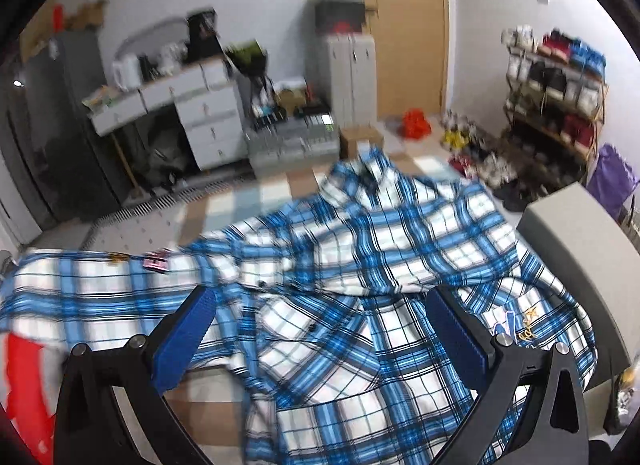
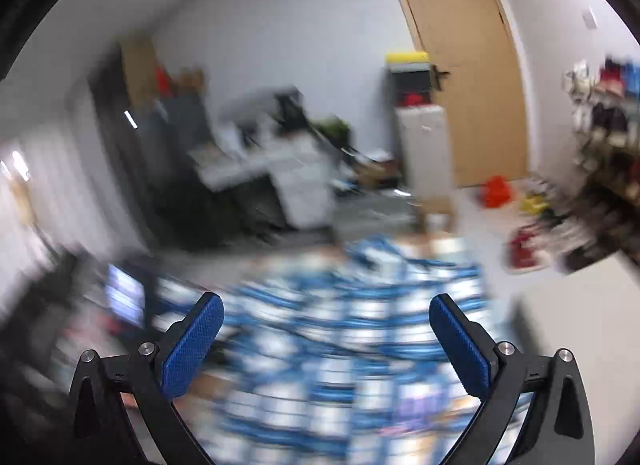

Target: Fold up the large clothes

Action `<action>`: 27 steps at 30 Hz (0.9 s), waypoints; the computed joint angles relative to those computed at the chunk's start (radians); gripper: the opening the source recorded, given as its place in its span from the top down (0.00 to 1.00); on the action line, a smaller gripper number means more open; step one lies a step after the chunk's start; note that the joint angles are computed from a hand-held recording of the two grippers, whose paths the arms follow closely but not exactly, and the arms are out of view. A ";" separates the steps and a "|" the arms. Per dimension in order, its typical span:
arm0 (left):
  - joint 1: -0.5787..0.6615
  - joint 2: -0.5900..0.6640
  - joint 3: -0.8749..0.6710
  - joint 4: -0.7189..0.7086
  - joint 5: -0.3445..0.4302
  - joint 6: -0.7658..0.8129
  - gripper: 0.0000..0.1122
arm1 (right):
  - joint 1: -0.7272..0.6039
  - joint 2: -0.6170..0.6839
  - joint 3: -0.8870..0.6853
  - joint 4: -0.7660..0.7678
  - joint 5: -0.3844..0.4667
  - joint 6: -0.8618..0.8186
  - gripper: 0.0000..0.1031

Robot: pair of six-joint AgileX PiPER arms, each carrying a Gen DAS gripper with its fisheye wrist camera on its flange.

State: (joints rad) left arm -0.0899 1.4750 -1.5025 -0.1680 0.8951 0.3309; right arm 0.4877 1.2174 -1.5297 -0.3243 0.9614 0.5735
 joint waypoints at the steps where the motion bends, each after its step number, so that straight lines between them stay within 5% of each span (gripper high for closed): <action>1: -0.017 0.031 -0.023 0.020 0.009 -0.022 0.09 | -0.100 0.055 0.002 0.080 -0.010 -0.084 0.00; 7: -0.123 0.303 -0.212 0.158 0.033 -0.137 0.09 | -0.526 0.497 -0.183 0.463 0.157 -0.436 0.00; 12: -0.133 0.485 -0.365 0.178 0.094 -0.168 0.09 | -0.680 0.715 -0.274 0.733 0.193 -0.592 0.00; 16: -0.127 0.573 -0.419 0.186 0.119 -0.174 0.09 | -0.684 0.786 -0.284 0.715 0.216 -0.590 0.00; 18: -0.127 0.609 -0.437 0.205 0.141 -0.181 0.09 | -0.670 0.784 -0.255 0.682 0.159 -0.617 0.00; 22: -0.111 0.646 -0.453 0.228 0.175 -0.201 0.09 | -0.585 0.779 -0.234 0.503 0.135 -0.594 0.00; 27: -0.065 0.550 -0.386 0.156 0.182 -0.146 0.09 | -0.560 0.647 -0.119 0.482 0.081 -0.571 0.00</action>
State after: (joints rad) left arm -0.1552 2.0249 -1.8884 -0.0118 1.0776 0.1845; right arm -0.0720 1.8649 -1.6487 0.1578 1.0426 0.0025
